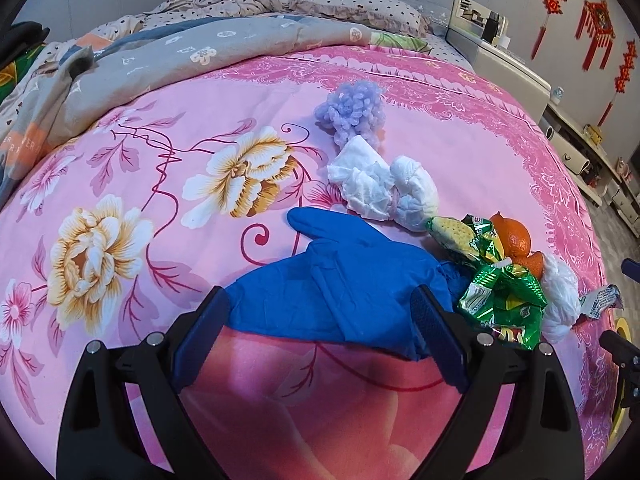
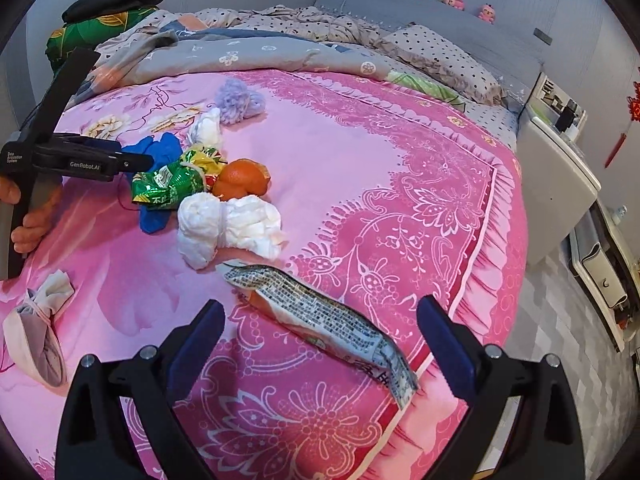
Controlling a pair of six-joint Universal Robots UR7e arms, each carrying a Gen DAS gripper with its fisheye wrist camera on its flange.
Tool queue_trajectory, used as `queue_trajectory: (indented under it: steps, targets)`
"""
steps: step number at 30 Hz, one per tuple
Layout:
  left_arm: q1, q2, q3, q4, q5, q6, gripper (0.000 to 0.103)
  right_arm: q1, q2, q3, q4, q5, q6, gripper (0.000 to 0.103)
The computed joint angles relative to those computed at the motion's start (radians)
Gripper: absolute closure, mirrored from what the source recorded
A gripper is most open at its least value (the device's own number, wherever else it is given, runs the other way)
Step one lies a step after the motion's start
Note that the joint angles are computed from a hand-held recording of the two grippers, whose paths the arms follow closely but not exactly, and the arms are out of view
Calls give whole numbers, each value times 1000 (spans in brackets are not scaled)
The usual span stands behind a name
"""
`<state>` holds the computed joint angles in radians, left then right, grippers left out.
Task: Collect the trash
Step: 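Grasp the blue glove with the left tool while the right tool grasps the printed wrapper strip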
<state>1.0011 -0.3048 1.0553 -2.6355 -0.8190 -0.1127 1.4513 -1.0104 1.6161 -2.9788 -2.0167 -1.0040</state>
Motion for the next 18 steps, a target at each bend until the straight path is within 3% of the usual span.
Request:
queue_trajectory:
  steps: [3, 8, 9, 11, 12, 14, 18]
  targets:
    - [6, 2, -4, -5, -23, 1, 19, -4, 19, -23, 13, -18, -22, 10]
    - [8, 8, -4, -31, -38, 6, 43, -17, 36, -68, 78, -17, 36, 14]
    - [8, 10, -5, -34, -39, 10, 48, -19, 37, -74, 89, -14, 53, 17]
    - [8, 13, -6, -40, -52, 19, 73, -21, 40, -77, 93, -7, 66, 25]
    - [10, 13, -6, -42, -62, 24, 78, -22, 39, -76, 96, -4, 69, 27]
    - [11, 16, -7, -48, -72, 32, 86, -24, 39, -77, 113, 6, 80, 37]
    - [11, 13, 0, -60, -83, 34, 92, -27, 36, -78, 144, 23, 116, 52]
